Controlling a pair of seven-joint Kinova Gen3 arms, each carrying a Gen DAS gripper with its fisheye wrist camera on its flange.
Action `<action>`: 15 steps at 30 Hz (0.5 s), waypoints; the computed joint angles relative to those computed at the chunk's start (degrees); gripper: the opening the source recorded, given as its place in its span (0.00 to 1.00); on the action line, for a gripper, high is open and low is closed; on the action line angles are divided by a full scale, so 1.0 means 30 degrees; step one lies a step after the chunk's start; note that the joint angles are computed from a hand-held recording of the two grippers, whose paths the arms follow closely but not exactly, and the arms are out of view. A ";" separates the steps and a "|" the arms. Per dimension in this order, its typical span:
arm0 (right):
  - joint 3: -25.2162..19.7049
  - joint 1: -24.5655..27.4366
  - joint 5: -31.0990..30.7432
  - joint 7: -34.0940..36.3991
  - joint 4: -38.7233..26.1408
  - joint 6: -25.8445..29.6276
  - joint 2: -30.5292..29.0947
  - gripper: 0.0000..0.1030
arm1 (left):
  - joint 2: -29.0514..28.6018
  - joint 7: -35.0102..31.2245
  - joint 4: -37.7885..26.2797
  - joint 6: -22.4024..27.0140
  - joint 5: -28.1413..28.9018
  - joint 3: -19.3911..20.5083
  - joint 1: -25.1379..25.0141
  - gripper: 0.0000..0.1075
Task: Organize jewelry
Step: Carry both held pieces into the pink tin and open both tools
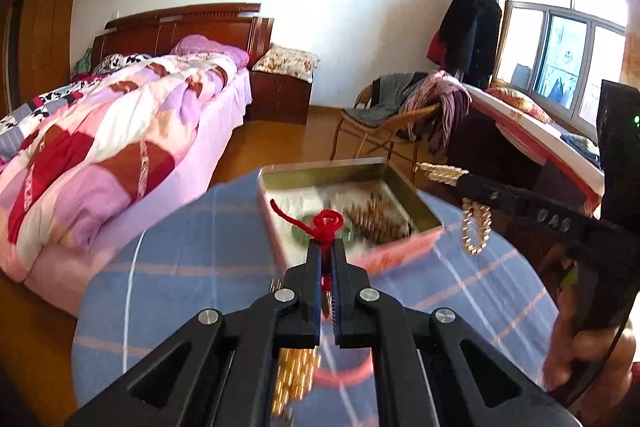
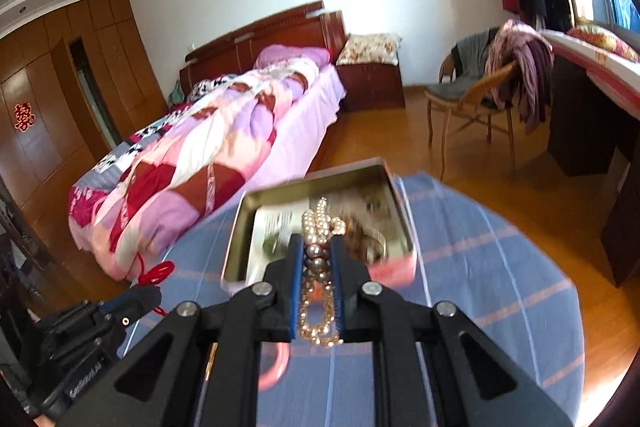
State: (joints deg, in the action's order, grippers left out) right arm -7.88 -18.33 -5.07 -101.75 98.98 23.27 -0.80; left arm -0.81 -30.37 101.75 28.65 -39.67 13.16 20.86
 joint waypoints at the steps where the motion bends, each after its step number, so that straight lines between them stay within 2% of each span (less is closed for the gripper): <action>1: -0.0035 -0.0025 0.0522 -0.0448 -0.0277 -0.0156 0.0350 0.15 | 0.0379 0.0050 -0.0385 -0.0180 -0.0155 -0.0073 -0.0095 0.02; 3: -0.0247 0.0281 0.0635 -0.0505 -0.0642 -0.0564 0.1003 0.15 | 0.1107 0.0574 -0.1108 -0.0224 -0.0779 -0.0368 0.0069 0.02; 9: 0.0315 0.0163 0.0541 -0.0648 -0.1659 -0.1011 0.2981 0.15 | 0.3168 0.0468 -0.2969 -0.0749 -0.0883 -0.2013 0.0984 0.02; 13: -0.0285 0.1082 -0.1070 0.0784 -0.2294 -0.0768 0.4295 0.16 | 0.4566 -0.0218 -0.4159 -0.0539 -0.0163 -0.2748 0.1481 0.02; 15: -0.0827 0.1675 -0.1912 0.1782 -0.2389 -0.0708 0.4673 0.16 | 0.5406 -0.0254 -0.4896 0.0190 -0.0447 -0.3426 0.2278 0.02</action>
